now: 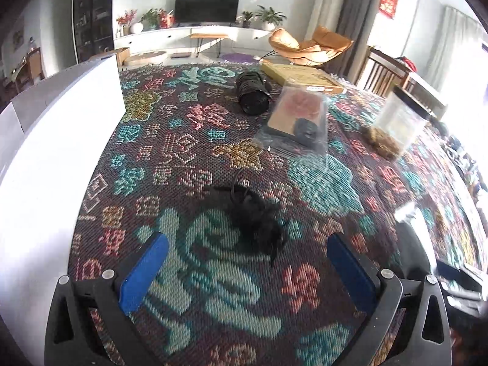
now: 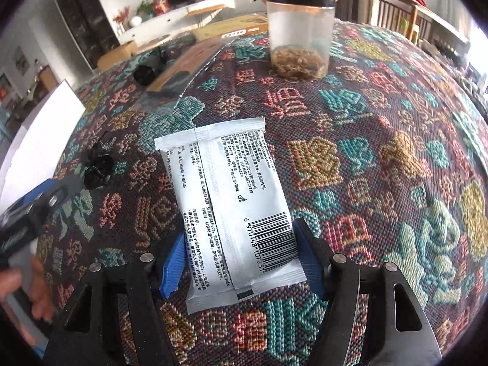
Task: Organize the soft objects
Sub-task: 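Grasp the grey barcode packet with the right tool while the left tool grasps the black cable, then carry the packet and cable into the white box and open both tools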
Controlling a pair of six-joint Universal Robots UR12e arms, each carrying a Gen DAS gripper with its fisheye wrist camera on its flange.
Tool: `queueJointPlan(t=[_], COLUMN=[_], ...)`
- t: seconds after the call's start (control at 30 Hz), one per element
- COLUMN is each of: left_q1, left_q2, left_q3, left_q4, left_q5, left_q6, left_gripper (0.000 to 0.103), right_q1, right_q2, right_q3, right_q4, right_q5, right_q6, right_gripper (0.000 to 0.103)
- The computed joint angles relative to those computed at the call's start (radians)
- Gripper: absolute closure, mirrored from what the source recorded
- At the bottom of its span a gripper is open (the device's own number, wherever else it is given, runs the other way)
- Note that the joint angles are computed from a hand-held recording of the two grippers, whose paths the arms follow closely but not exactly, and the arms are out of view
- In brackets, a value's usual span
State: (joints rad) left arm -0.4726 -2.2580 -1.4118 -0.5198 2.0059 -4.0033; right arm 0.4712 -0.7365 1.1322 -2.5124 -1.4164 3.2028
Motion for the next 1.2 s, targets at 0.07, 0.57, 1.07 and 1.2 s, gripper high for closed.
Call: queueJointPlan(t=[0.07, 0.57, 1.07, 1.2], left_q1=[0.017, -0.012, -0.01, -0.023], left_q2=[-0.033, 0.179, 0.527, 0.527], left_q3=[0.074, -0.229, -0.585, -0.606], left_q4=[-0.134, 0.274, -0.128, -0.086], left_q5=[-0.025, -0.081, 0.244, 0.271], left_q6=[-0.014, 0.019, -0.303, -0.331], left_gripper=[0.002, 0.046, 0.013, 0.013], right_q1=[-0.006, -0.076, 0.167, 0.162], right_q2=[-0.01, -0.055, 0.096, 0.048], right_q3=[0.024, 0.113, -0.315, -0.206], right_q4=[-0.027, -0.18, 0.182, 0.063], right_q5=[0.014, 0.526, 0.682, 0.578], right_q6=[0.023, 0.349, 0.011, -0.03], right_gripper=[0.035, 0.036, 0.023, 0.023])
